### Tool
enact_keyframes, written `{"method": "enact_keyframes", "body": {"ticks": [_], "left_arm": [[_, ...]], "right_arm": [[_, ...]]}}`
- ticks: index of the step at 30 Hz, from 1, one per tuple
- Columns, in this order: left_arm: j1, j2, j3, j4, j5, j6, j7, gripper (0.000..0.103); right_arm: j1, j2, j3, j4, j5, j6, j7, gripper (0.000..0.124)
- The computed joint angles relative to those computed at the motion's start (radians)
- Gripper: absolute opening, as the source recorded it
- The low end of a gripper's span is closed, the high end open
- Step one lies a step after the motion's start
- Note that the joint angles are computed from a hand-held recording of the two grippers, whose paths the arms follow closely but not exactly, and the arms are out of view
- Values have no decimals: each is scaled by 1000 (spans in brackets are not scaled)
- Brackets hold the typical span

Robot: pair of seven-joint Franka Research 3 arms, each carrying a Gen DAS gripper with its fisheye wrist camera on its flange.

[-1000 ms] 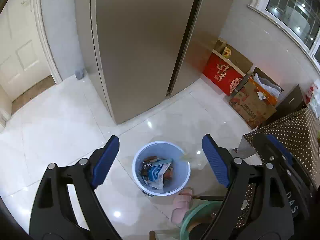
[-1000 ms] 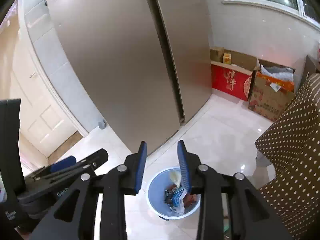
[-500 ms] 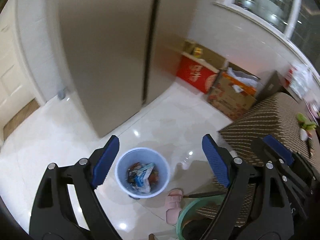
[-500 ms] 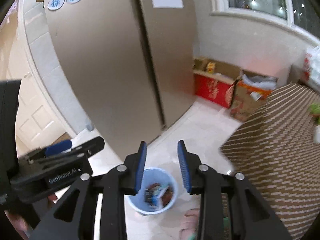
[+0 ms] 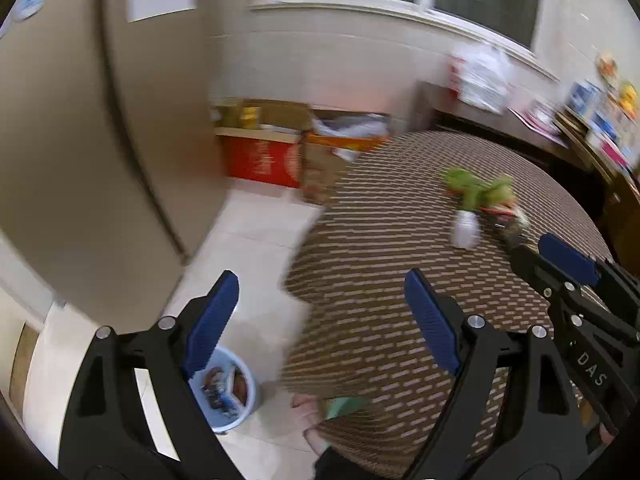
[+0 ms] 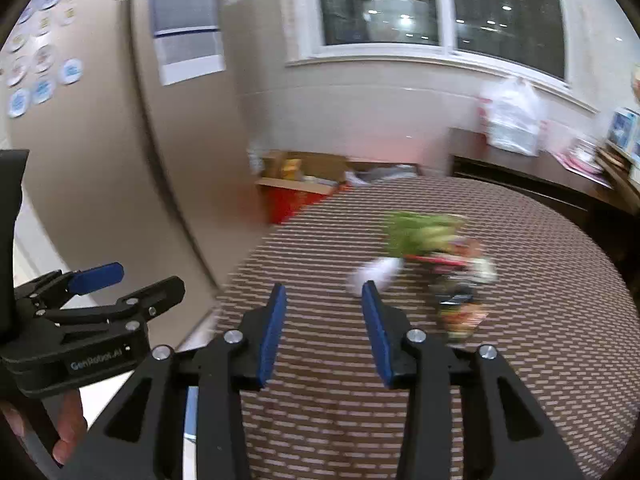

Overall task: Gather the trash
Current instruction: 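Move both open tools back to the table, then grasp the red snack wrapper with the right tool while the left tool grasps the white bottle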

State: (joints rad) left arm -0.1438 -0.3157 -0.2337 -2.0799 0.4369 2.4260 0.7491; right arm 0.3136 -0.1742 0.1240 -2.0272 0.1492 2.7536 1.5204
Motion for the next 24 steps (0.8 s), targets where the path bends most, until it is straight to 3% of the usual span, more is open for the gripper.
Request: {"method": "enact_keyframes", "body": {"ticks": [4, 9, 18, 20, 22, 24], "left_arm": [[-33, 157, -22, 132, -1, -7, 48, 83], [-81, 325, -32, 296, 96, -96, 61, 83], [-129, 448, 11, 436, 133, -145, 79, 80], [-128, 465, 17, 452, 98, -135, 105, 69], [-131, 496, 19, 486, 71, -144, 132, 42], [-127, 496, 21, 475, 41, -109, 162, 25]], "right_arm": [[-51, 1, -38, -9, -26, -23, -8, 54], [-97, 62, -56, 28, -75, -65, -5, 57], [-89, 179, -76, 131, 15, -134, -68, 58], [-88, 199, -77, 151, 46, -151, -86, 58], [-85, 209, -76, 161, 56, -157, -95, 58], [-82, 223, -74, 181, 76, -177, -115, 59]]}}
